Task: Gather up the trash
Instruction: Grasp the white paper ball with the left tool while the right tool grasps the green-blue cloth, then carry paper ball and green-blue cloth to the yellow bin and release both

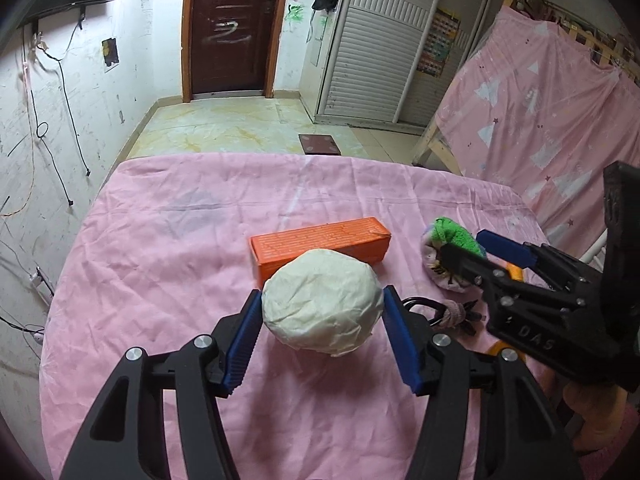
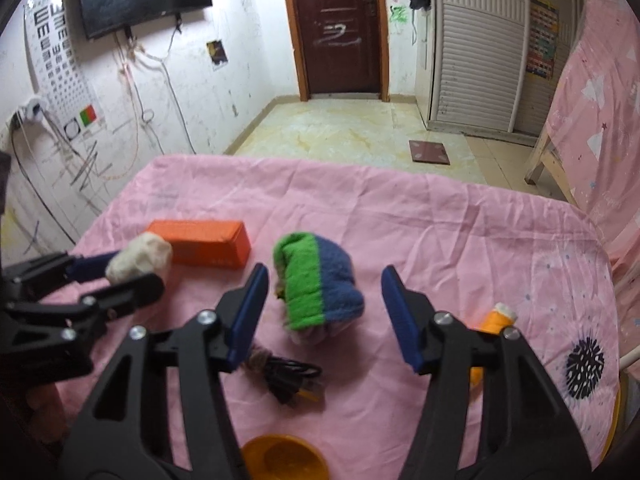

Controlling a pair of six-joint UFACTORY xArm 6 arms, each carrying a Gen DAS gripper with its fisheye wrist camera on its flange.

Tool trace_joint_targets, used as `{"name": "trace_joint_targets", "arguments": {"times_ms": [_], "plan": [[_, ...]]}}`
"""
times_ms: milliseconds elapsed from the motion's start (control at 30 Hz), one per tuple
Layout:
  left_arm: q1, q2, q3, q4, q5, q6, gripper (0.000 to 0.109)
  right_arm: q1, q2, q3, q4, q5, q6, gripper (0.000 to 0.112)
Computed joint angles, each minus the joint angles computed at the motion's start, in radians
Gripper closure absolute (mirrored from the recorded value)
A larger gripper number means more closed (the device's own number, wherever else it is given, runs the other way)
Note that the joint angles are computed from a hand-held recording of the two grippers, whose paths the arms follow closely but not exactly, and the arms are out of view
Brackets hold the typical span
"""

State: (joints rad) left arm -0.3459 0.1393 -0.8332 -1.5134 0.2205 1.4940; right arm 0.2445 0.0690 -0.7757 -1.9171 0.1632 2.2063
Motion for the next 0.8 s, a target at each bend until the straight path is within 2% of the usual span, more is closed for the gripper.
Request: {"name": "trace_joint_targets", "arguments": {"times_ms": [67,167,300,800], "plan": [[-0.001,-0.003,0.004,-0.002,0.001,0.0,0.056,0.001,0.007,0.001,0.029,0.003,-0.036,0.078],[0.001,-0.013,0.009,-0.018,0.0,0.016,0.056,0.011,0.001,0.013,0.086,0.038,-0.092,0.091],[0.013,-0.03,0.021,-0.029,0.002,0.032,0.056,0.031,-0.015,0.026,0.098,0.08,-0.092,0.092],[-0.028,-0.131,0.077,-0.094,-0.056,0.066,0.056,0.02,-0.177,0.13,-0.121,0.088,0.166,0.092]]}}
